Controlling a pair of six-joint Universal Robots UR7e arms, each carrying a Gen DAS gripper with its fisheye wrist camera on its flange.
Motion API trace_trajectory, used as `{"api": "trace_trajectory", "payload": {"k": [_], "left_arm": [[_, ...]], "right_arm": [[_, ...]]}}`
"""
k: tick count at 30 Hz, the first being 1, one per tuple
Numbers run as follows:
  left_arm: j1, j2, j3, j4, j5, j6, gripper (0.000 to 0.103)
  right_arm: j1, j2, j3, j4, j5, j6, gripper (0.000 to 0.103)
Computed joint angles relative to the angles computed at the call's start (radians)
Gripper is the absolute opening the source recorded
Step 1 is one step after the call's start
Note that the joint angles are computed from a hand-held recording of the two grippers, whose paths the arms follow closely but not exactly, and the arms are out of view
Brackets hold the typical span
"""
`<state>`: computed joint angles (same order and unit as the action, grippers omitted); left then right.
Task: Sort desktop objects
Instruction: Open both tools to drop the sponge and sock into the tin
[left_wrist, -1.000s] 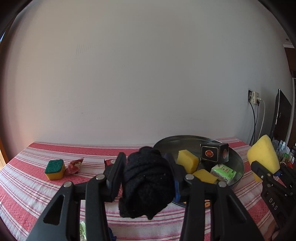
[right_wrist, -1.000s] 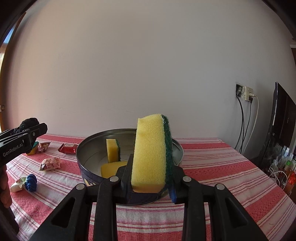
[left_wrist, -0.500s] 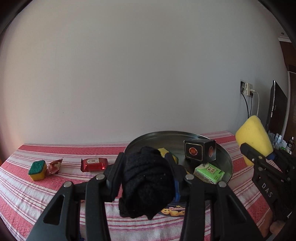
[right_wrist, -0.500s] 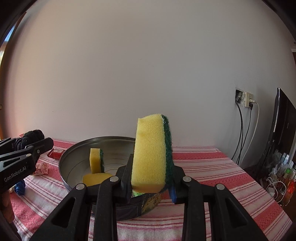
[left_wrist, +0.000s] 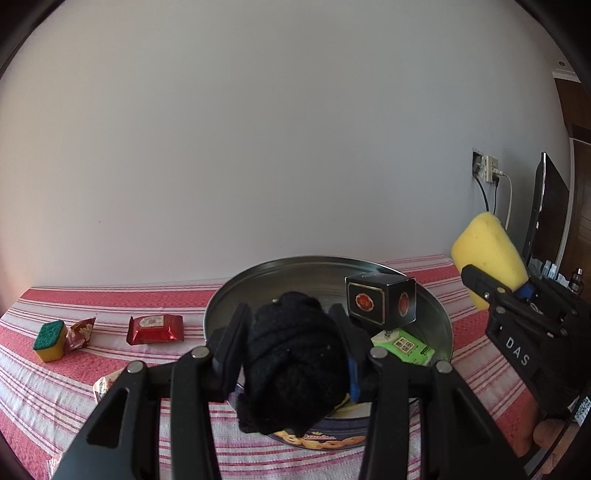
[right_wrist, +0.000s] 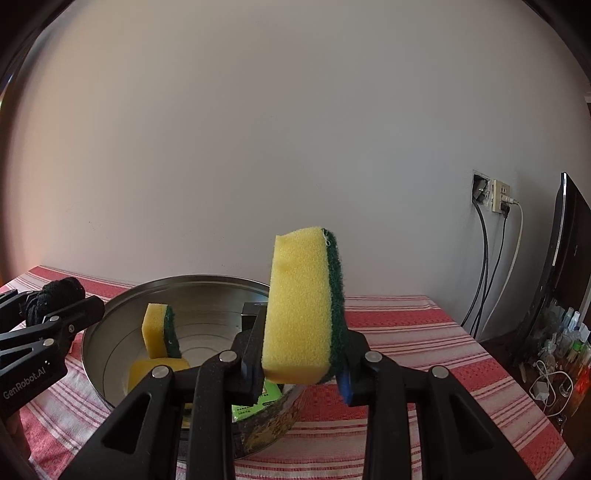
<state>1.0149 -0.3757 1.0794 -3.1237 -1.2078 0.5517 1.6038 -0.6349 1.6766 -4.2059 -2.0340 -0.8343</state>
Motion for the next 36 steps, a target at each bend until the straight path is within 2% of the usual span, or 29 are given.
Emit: {"api": "trace_trajectory", "payload": {"k": [3, 7, 10, 14, 15, 16, 18, 21, 23, 25, 29, 36], "left_arm": [[-0.002, 0.015, -0.019, 0.026, -0.001, 0.005, 0.043], [-0.004, 0.035, -0.046, 0.047, 0.002, 0.012, 0.043], [-0.013, 0.067, -0.103, 0.089, 0.043, 0.004, 0.043], [-0.018, 0.109, -0.18, 0.173, 0.086, 0.006, 0.044], [-0.018, 0.115, -0.189, 0.183, 0.088, 0.001, 0.051], [-0.019, 0.12, -0.195, 0.178, 0.101, -0.002, 0.054], [-0.02, 0.131, -0.2, 0.152, 0.119, 0.002, 0.073], [-0.017, 0.133, -0.198, 0.118, 0.123, -0.01, 0.087], [-0.016, 0.135, -0.199, 0.088, 0.133, -0.007, 0.099], [-0.017, 0.137, -0.197, 0.071, 0.141, 0.008, 0.1], [-0.012, 0.121, -0.177, 0.061, 0.141, 0.019, 0.101], [-0.003, 0.087, -0.133, 0.037, 0.114, 0.044, 0.102]], "right_arm": [[-0.009, -0.003, -0.017, 0.024, -0.007, 0.002, 0.033], [-0.016, -0.019, -0.035, 0.123, 0.0, 0.036, 0.033], [-0.014, -0.016, -0.072, 0.208, -0.004, 0.04, 0.033], [-0.022, -0.028, -0.081, 0.352, 0.043, 0.114, 0.033], [-0.022, -0.02, -0.085, 0.354, 0.043, 0.122, 0.035], [-0.024, -0.014, -0.088, 0.349, 0.04, 0.13, 0.036], [-0.036, -0.018, -0.076, 0.334, 0.055, 0.155, 0.039], [-0.049, -0.028, -0.027, 0.282, 0.093, 0.207, 0.049], [-0.059, -0.037, -0.003, 0.251, 0.128, 0.237, 0.049], [-0.061, -0.037, 0.008, 0.222, 0.145, 0.238, 0.05], [-0.055, -0.02, 0.01, 0.14, 0.136, 0.216, 0.064], [-0.045, 0.039, 0.007, -0.086, 0.168, 0.146, 0.082]]}}
